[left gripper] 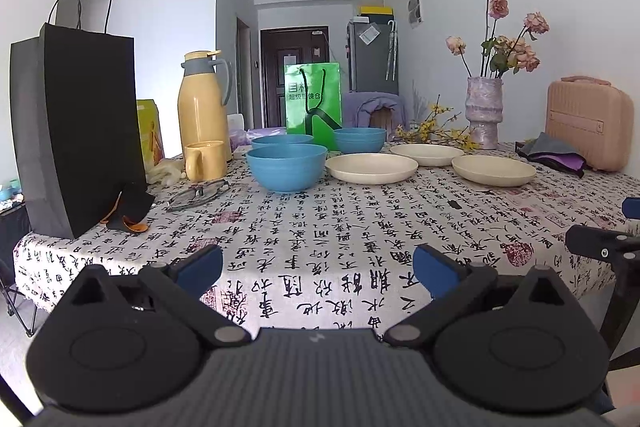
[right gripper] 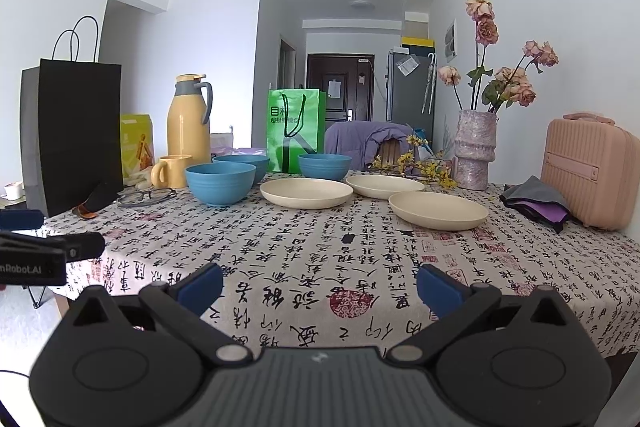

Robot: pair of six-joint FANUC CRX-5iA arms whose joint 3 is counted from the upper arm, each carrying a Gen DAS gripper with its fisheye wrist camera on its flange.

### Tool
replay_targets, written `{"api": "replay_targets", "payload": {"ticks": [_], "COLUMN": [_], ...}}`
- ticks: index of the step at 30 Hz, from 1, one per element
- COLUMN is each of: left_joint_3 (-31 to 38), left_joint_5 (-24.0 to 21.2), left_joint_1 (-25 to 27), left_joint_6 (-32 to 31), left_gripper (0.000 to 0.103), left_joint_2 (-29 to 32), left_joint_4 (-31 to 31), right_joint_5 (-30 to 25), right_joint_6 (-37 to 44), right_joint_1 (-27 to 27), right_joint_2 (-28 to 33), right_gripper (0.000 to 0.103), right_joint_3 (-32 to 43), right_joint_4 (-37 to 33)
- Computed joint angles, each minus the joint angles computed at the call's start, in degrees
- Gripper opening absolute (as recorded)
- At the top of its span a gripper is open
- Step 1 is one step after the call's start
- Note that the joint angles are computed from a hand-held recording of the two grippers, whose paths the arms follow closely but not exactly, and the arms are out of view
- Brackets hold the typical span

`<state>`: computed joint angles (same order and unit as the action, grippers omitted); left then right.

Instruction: Organize plates and bowls

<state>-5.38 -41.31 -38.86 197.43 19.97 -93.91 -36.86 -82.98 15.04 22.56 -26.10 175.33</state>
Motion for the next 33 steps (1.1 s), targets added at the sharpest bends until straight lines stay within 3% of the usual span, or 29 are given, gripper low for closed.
{"api": "replay_targets", "payload": {"ticks": [33], "left_joint_3": [-0.62], "left_joint_5": [-1.44], "left_joint_1": [-0.80], "left_joint_6": [1.90], "left_gripper": [0.103], "left_joint_2": [-0.08], "left_joint_4": [-1.21], "right_joint_5": [-3.10], "right_joint_6": [2.40], "right_joint_1": [0.56], "right_joint_2": [0.60], "right_gripper": [0.103], "right_joint_3": [-0.76], "right_joint_4": [-2.91]}}
